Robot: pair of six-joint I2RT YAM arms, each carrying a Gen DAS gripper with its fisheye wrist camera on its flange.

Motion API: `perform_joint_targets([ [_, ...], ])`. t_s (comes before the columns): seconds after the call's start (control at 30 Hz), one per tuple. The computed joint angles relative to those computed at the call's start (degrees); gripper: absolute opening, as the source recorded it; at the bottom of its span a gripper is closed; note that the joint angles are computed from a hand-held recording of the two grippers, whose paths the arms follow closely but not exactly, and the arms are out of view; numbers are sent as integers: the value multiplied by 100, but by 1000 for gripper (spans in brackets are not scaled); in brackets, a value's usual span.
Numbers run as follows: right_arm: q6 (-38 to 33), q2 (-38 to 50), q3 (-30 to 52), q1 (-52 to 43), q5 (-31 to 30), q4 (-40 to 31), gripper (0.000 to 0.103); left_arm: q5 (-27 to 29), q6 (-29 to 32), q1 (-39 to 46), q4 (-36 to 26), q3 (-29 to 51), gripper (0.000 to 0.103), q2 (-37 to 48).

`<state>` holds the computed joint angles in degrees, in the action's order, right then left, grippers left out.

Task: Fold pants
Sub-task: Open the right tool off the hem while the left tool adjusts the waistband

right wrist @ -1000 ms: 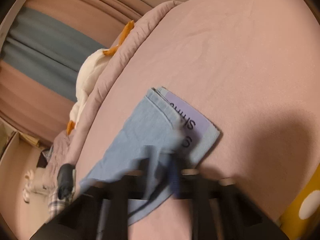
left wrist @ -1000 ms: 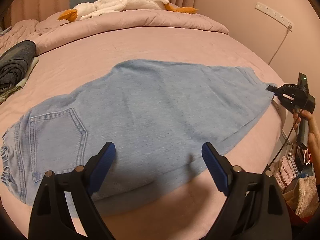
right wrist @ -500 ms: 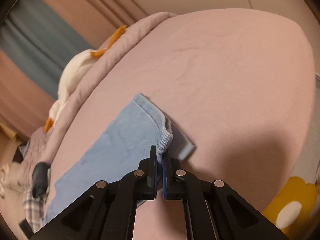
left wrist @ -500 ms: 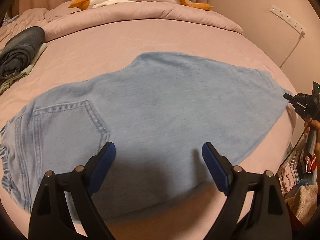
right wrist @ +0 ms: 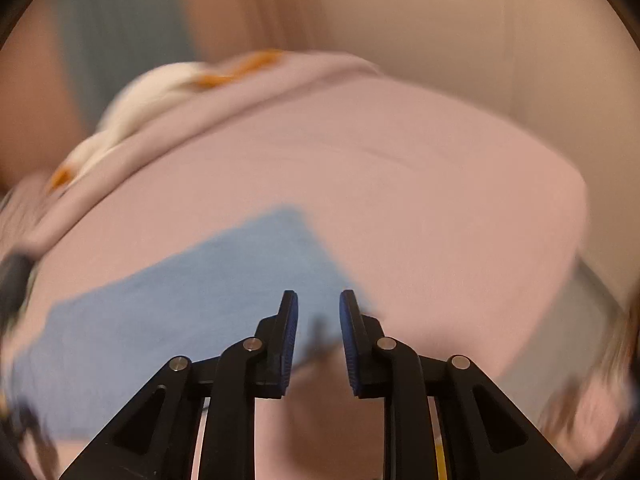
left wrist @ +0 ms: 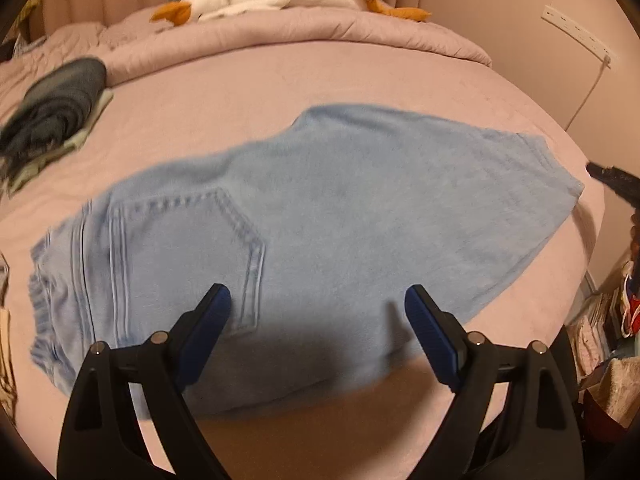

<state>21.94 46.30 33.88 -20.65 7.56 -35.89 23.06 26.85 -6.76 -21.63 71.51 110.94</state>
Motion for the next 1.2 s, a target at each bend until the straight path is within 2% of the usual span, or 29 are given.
perform_joint_targets([
  [0.07,-15,481,246,1049,-492,304,22,-57,-123,-213,133,29,89,14],
  [0.2,-57,2690,1176,3057,-603,1393,22,-294,-408,-591,212,261,88,335],
  [0.27,-130,3599,1652,3562,-660,1727,22,-623,-458,-686,32,338,86,553],
  [0.37,-231,4730,2243,4213,-794,1686,22,-423,24,-494,754,-699,86,62],
  [0.4,-261,4884,2169,4486,-718,1746,23,-261,209,-355,902,-971,86,-93],
  [0.43,-302,4749,1934,4867,-100,1953,23,34,461,-133,853,-1136,89,-200],
  [0.47,-377,4652,1869,4979,8,1909,23,114,683,-31,780,-1191,88,-232],
  [0.53,-278,4388,1782,4791,-536,1638,23,183,1084,120,797,-1362,87,-389],
  [0.6,-335,4267,1849,4354,-1230,1367,23,239,1198,190,480,-1173,86,-397],
  [0.67,-286,4150,2031,4001,-1569,1128,23,531,1070,329,224,-887,86,-399],
  [0.73,-240,3898,1887,3904,-1866,1497,23,890,741,458,208,-563,87,-347],
  [0.8,-260,4075,2145,3711,-2095,1762,23,992,426,569,348,-268,87,-185],
  [0.9,-411,4936,3015,3620,-1930,1885,23,550,-332,597,631,424,86,280],
  [0.97,-431,5633,3760,3513,-1869,1839,23,385,-566,736,533,906,86,633],
  [1.0,-378,6049,4231,3486,-1901,1781,23,79,-663,778,455,1130,85,814],
  [1.03,-368,6368,4615,3496,-1840,1713,23,-25,-647,822,266,1337,74,971],
  [1.1,-462,6944,5253,3585,-1679,1398,23,-21,-475,937,137,1336,64,1058],
  [1.17,-743,7721,6149,3584,-1699,591,23,8,-350,965,193,1147,65,996],
  [1.2,-655,7956,6295,3547,-1769,526,22,24,-226,1047,278,938,65,894],
])
